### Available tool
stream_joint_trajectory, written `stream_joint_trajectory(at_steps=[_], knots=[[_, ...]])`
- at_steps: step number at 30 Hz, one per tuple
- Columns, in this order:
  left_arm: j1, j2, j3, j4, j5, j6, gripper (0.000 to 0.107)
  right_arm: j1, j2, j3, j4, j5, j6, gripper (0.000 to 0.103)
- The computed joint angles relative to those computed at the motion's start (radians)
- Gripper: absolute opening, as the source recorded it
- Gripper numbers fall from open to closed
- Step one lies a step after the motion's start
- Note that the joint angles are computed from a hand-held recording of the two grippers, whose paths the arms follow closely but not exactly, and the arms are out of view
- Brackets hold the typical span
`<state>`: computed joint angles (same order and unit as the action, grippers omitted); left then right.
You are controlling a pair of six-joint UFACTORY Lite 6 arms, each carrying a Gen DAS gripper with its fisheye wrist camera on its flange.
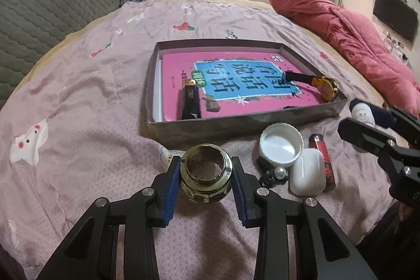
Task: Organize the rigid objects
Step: 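Lift brass cup with left gripper while right lifts pill bottle toward tray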
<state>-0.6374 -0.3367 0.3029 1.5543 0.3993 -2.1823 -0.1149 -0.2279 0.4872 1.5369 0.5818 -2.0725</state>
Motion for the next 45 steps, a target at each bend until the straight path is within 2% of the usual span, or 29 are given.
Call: stream_joint_trajectory(at_steps=[4,10,19,27,34,45], knots=[[0.015,-0.024,-0.007,-0.008,-0.007,0.010,0.037,-0.003,0.007,0.004,0.012,0.002,0.000,0.050],[-0.032,-0.066,0.001,-0.117,0.031,0.101,0.037,-0.024,-0.002,0.005,0.011,0.020,0.009,0.050],[-0.161,-0.126,0.030,-0.293,0.153,0.227,0.037,-0.043,-0.095,-0.040,-0.032,0.042,0.049,0.050],[-0.239,-0.171,0.052,-0.378,0.249,0.278,0.037,-0.030,-0.155,-0.064,-0.021,0.042,0.091,0.050],[-0.219,-0.172,0.079,-0.400,0.254,0.304,0.037,0.005,-0.136,-0.061,0.000,0.022,0.071,0.050],[-0.140,-0.108,0.122,-0.358,0.198,0.295,0.037,0.052,-0.080,-0.041,0.113,-0.005,-0.046,0.050]])
